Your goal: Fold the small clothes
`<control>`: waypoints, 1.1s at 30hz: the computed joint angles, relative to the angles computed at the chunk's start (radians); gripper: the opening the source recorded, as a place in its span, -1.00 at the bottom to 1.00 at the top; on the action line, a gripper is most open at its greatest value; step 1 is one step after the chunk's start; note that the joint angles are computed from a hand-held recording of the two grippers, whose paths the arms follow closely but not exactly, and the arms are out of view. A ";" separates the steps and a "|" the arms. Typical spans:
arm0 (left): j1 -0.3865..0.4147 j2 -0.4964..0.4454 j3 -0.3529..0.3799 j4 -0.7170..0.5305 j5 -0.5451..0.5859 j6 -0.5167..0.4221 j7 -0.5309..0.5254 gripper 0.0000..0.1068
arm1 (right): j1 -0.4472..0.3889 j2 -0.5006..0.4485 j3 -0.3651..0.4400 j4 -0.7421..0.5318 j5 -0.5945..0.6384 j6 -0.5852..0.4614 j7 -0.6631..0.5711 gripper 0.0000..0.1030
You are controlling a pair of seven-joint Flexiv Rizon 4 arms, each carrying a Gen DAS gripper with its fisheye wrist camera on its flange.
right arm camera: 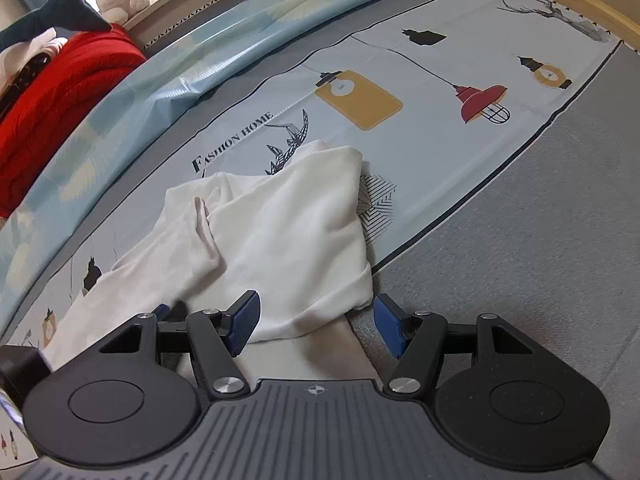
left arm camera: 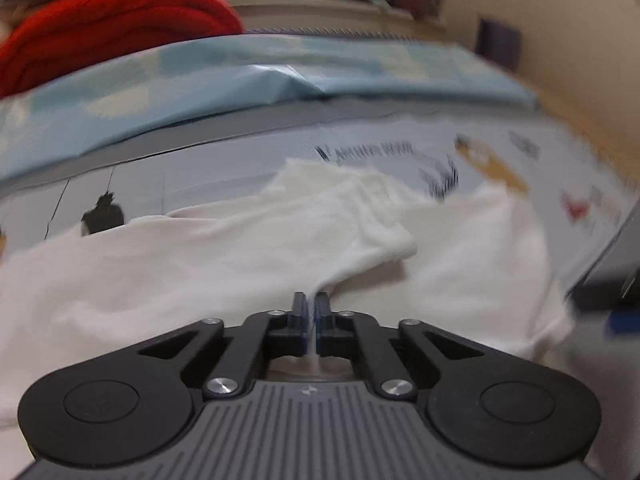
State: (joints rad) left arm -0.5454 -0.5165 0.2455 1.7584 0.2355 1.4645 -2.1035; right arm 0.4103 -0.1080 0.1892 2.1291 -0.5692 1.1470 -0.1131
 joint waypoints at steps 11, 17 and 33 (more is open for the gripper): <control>-0.095 0.233 0.360 0.127 0.262 -0.183 -0.440 -0.97 | 0.070 -0.067 0.020 -0.094 0.013 -0.025 -0.077 0.26; -0.039 0.402 0.503 0.237 0.516 -0.357 -0.555 -0.98 | 0.116 -0.095 0.025 -0.136 0.018 -0.037 -0.137 0.26; 0.360 0.831 0.543 0.369 0.790 -0.826 -0.795 -0.71 | 0.147 -0.109 0.014 -0.148 -0.057 -0.131 -0.179 0.26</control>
